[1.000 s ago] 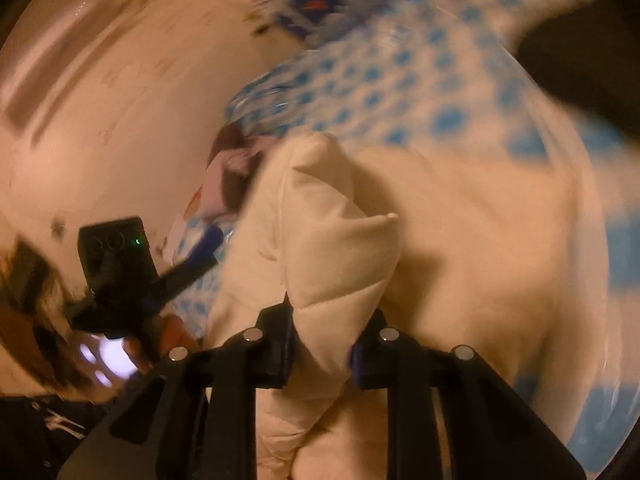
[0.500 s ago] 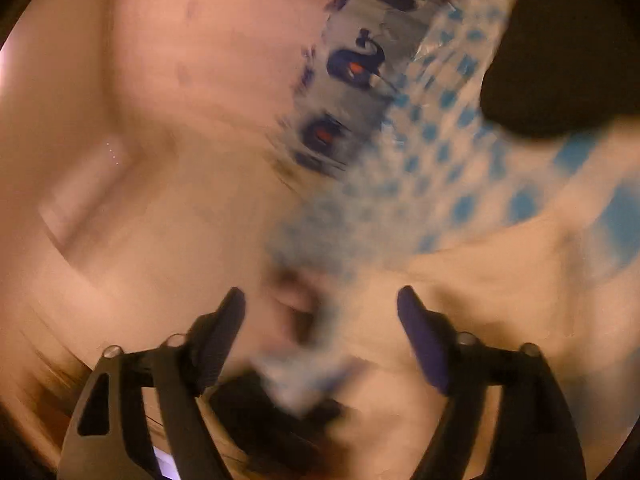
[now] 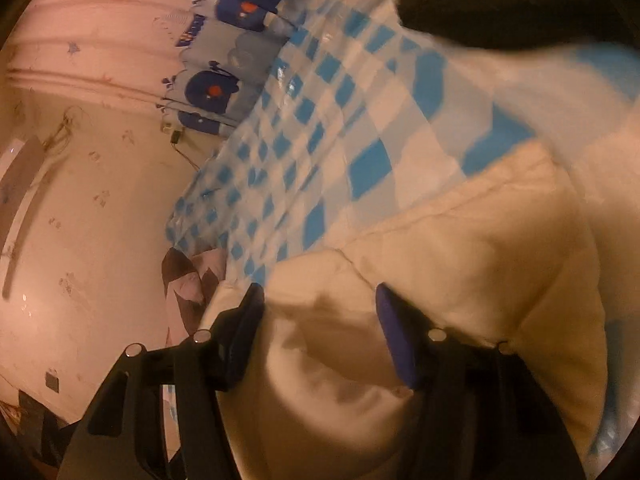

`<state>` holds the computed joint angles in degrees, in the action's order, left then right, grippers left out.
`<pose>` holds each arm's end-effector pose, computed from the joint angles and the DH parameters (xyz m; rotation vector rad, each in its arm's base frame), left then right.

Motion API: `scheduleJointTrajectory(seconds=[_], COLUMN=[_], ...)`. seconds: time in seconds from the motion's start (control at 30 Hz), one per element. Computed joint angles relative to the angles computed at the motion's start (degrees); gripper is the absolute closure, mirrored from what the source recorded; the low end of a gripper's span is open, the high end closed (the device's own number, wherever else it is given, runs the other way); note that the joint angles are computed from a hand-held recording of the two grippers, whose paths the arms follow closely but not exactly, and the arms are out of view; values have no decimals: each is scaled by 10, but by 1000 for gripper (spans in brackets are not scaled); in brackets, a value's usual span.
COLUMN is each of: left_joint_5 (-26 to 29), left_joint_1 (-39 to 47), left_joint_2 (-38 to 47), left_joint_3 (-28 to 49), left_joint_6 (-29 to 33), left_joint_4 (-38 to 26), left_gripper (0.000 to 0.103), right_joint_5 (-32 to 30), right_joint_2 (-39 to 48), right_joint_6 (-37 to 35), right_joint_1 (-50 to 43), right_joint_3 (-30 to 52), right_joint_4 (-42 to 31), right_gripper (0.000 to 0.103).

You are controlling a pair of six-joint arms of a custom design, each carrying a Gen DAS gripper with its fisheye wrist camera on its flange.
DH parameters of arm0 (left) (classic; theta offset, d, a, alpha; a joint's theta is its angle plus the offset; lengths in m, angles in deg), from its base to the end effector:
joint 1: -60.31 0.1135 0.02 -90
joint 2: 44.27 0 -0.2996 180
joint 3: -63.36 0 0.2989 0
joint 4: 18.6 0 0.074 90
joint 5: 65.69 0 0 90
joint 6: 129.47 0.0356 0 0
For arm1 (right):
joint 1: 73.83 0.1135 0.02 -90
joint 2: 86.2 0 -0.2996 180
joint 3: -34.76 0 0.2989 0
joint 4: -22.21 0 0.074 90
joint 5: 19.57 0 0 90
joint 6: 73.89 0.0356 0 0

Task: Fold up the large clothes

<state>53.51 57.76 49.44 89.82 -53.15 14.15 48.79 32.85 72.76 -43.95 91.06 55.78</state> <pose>0.2406 -0.0281 0.0773 0.0848 2.1704 -0.7147 0.3367 0.2086 0.0575 0.2821 2.3023 1.2481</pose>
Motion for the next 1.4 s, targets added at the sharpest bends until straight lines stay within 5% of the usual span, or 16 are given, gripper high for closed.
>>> scheduleJointTrajectory(seconds=[0.1,0.17,0.23,0.3,0.4,0.53,0.63,0.73,0.8,0.9,0.97,1.03,1.1,1.17,1.27,1.4], left_joint_5=[57,119,158,157,128,35,131,217,224,183,146,132,176,217,207,175], left_joint_1=[43,97,139,174,162,99,180,279,302,261,229,224,268,296,271,213], left_joint_2=[-26,-99,-172,-225,-138,-134,-222,-311,-308,-197,-179,-226,-327,-379,-342,-187], left_joint_3=[-10,-18,-30,-44,-31,-28,-33,-49,-55,-62,-74,-71,-58,-51,-34,-19], left_joint_6=[2,-14,5,59,136,152,183,275,353,347,338,336,361,379,325,276], left_joint_4=[-20,-103,-185,-257,-253,-250,-361,-482,-530,-435,-377,-426,-556,-602,-542,-420], left_gripper=[8,8,8,8,8,8,8,8,8,8,8,8,8,8,8,8], right_joint_5=[120,219,281,303,249,230,294,331,352,309,289,283,286,326,365,310], right_joint_2=[-159,-276,-302,-221,-109,-126,-244,-352,-318,-188,-180,-205,-252,-313,-337,-211], right_joint_6=[-105,-160,-193,-226,-237,-232,-200,-165,-160,-142,-134,-130,-121,-122,-156,-215], right_joint_1=[42,97,147,177,149,137,179,257,302,287,275,275,275,281,254,190], right_joint_3=[-82,-121,-107,-38,6,21,-29,-82,-65,-66,-78,-64,-65,-72,-37,81], right_joint_4=[-71,-176,-270,-372,-351,-416,-449,-451,-496,-404,-372,-425,-463,-465,-442,-444], right_gripper=[42,39,38,38,30,29,29,28,28,21,21,21,21,20,15,15])
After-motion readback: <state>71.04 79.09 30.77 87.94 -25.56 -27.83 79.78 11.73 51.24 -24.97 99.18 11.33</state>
